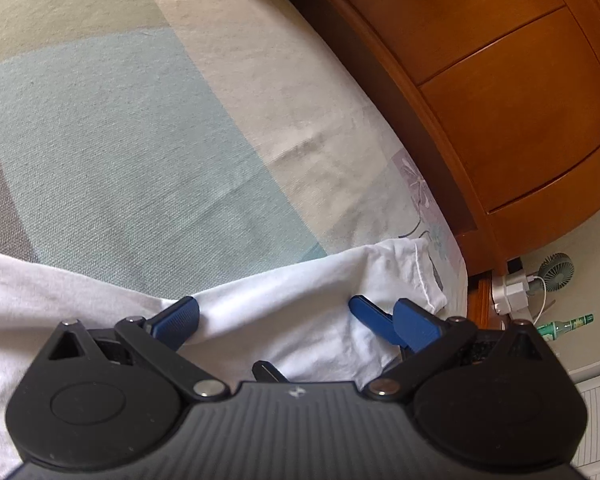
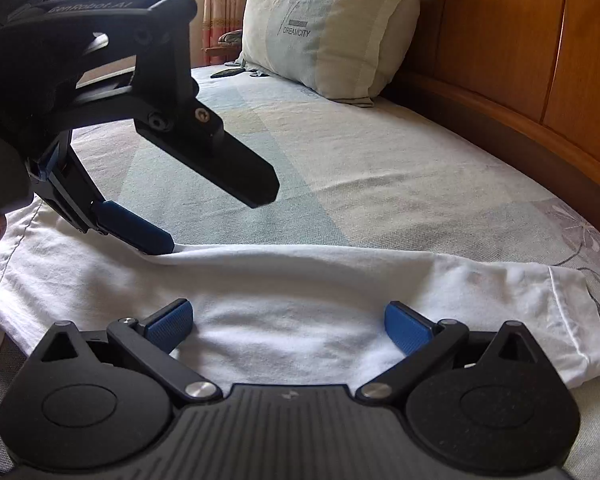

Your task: Fold clothes

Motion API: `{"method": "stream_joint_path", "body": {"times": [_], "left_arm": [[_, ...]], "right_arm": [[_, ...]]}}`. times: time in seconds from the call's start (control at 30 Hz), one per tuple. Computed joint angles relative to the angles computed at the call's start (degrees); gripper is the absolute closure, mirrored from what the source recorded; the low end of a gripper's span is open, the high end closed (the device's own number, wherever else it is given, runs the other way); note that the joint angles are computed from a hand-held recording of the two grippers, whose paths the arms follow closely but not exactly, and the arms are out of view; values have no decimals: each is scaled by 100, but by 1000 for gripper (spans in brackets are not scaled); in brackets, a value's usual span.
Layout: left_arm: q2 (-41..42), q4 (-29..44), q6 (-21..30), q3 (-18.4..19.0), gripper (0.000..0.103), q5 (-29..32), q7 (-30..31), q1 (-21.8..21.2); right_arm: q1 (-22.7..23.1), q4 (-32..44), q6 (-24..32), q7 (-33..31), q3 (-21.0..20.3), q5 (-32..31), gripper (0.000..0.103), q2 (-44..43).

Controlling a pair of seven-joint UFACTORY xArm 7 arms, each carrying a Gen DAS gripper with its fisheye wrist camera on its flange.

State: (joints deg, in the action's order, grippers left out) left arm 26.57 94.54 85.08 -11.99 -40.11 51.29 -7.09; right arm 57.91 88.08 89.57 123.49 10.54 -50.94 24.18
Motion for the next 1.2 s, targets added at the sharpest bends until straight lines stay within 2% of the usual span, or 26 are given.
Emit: {"method": "stream_joint_path", "body": {"times": [0.13, 0.27, 0.33, 0.57, 0.6, 0.67, 0.73, 0.8, 0.87, 0.97, 1.1, 1.2], "left_arm": [[102, 90, 29, 21, 1, 205, -183, -89], [-13, -224, -541, -54, 1, 5, 82, -129], [-6, -167, -621, -71, 1, 26, 50, -181], [-198, -72, -968, -66, 2, 102, 719, -131], [-261, -156, -1149, -45, 3, 151, 859, -145], [-559, -619, -1966, -16, 14, 281, 1417, -225], [-895, -1228, -3048, -27, 20, 419, 2241, -325], [-1014, -1520, -3638, -27, 20, 598, 2815, -372], [-981, -1481, -3489, -11, 22, 766, 3037, -340], [-1059, -1587, -3383, -39, 24, 656, 3554, -225], [-1334, -2086, -3787, -64, 24, 346, 4504, -194], [-1503, -2340, -3909, -60, 31, 95, 5110, -200]], "right_arm": [[-1, -1, 2, -10, -2, -1, 0, 1], [-7, 4, 6, -22, -3, 2, 0, 10], [-2, 39, 21, -39, -6, 7, 0, 28], [17, 34, 23, -6, -8, -8, 0, 15], [17, 31, 21, -5, -8, -9, 0, 12], [10, 2, 7, 3, -8, -11, 0, -5], [0, -15, -6, 6, -5, -15, 0, -12], [-5, -13, -8, 6, -3, -17, 0, -7], [-7, -11, -9, 7, -3, -19, 0, -5], [-1, 12, 2, 4, -5, -18, 0, 14], [2, 27, 5, -9, -12, -12, 0, 30], [-3, 18, 0, -22, -18, -4, 0, 29]]}}
